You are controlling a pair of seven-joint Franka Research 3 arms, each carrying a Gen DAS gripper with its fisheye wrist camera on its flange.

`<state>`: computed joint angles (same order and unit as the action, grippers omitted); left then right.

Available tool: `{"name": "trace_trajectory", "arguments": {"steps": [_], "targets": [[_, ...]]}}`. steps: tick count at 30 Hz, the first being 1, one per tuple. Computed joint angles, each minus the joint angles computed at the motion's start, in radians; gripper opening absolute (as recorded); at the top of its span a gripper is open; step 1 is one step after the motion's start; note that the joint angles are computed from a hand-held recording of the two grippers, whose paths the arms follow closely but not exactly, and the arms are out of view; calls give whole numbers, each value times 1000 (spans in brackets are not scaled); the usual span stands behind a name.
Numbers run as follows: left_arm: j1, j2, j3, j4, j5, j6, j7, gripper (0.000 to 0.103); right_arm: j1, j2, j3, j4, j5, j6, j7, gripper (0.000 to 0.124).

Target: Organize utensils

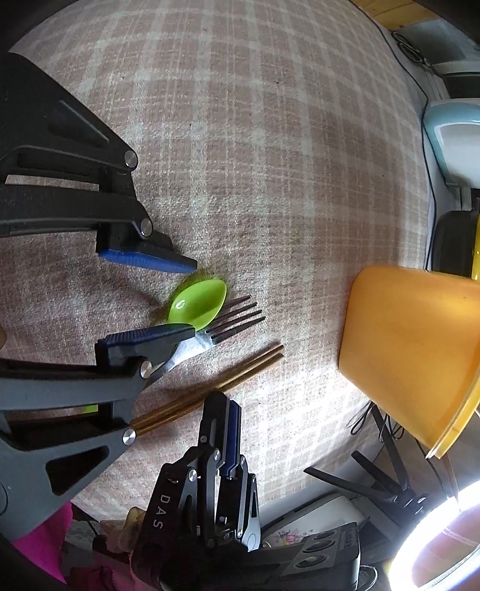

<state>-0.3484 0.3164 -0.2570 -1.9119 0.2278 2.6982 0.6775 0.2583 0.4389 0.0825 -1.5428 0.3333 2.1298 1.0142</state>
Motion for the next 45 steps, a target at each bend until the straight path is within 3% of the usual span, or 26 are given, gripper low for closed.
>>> {"name": "trace_trajectory", "arguments": {"steps": [7,14,16,17,31,37,45], "targets": [[9,11,-2,0,-15,21,18,28,20,18,-4,22,-38,-3,13,10],[-17,55,11,76,29,-41,44,28,17,19,-14,27,-64,-5,17,10],[-44,63,32,96,75,-64,12,23,15,20,-16,30,-67,-6,24,10],[-57,68,42,107,100,-82,-9,10,14,21,-16,31,-68,-6,26,10],[-65,60,35,86,153,-57,-105,6,32,8,-11,-6,-105,60,3,7],[-66,22,46,49,171,-29,-152,4,5,30,-2,35,-42,15,2,4],[-48,-64,58,-17,233,-7,-232,2,-36,-31,14,-9,78,58,-35,4]]}}
